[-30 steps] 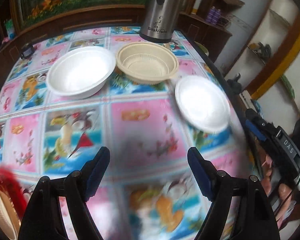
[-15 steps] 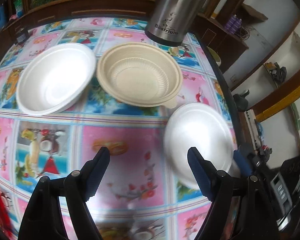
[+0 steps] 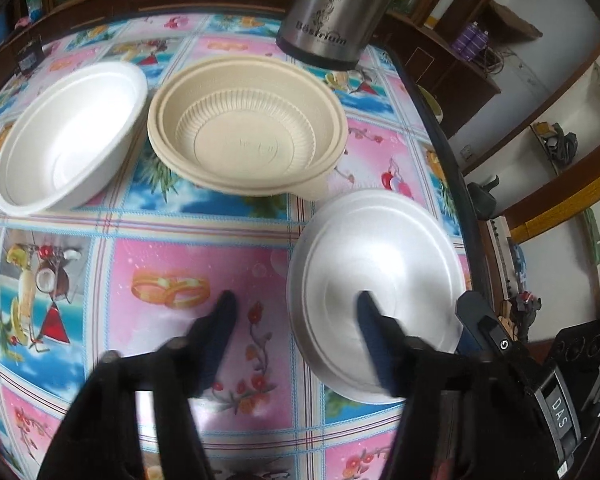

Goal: Organize plates and bowls
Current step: 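Grasp the rim of the small white plate with the left tool, then carry the white plate with the left tool onto the beige bowl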

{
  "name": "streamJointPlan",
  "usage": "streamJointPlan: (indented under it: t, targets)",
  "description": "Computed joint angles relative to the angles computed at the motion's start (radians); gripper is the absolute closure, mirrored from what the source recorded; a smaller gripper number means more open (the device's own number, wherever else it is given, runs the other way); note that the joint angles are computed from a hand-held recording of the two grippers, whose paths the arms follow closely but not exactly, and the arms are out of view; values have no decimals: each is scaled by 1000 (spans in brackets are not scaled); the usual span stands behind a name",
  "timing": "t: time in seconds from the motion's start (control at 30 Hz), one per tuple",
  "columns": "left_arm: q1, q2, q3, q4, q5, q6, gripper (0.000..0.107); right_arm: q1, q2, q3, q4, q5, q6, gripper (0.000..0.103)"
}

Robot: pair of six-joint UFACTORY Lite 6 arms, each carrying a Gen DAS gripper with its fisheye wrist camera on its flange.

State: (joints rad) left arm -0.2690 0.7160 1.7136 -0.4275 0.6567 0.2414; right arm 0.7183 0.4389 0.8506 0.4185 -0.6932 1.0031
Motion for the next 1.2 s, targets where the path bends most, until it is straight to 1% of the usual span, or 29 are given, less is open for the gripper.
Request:
streamJointPlan:
  t: [0.03,0.17,0.23,0.3,0.37,0.4,0.47,0.53,0.83,0.9,0.93,1.0,1.03,1.13,1.2]
  targets:
    - [0,0,-1,-2,-1,0,62,-3,6,4,-11,1,9,57]
    - [3,-6,-23,-26,-9,23,70,-4,5,-7,-13,-12,22,57]
    - [9,-24,-49,-59,-27,55,74,-1,5,-1,7,-1,-6,69]
    - [9,-43,-70,-69,-40,72,74,-3,14,23,19,34,-43,89]
    - [11,-57,-85,-80,-46,88,78,-1,24,43,41,61,-78,91]
    - [11,-65,-95,-86,-53,97,79,2,25,46,60,67,-96,95]
    - [10,-74,-108,-95,-67,114,79,3,21,36,69,54,-102,95]
    - [16,-80,-122,-107,-74,134,83,5,22,36,79,54,-115,95]
    - [81,-133,-225,-238,-84,287,85,31,38,79,99,85,-194,95]
    - [110,-157,-261,-284,-77,345,86,39,45,91,87,93,-191,95]
    - [121,-167,-275,-297,-77,366,90,44,48,97,81,94,-189,95]
    - [155,-198,-317,-335,-75,429,92,48,60,110,55,92,-172,95]
    - [169,-211,-336,-348,-76,454,95,50,66,116,33,87,-155,95]
    - [225,-250,-395,-399,-81,548,95,68,94,154,-7,86,-130,95]
    - [255,-256,-409,-407,-79,577,95,84,120,200,-12,109,-143,95]
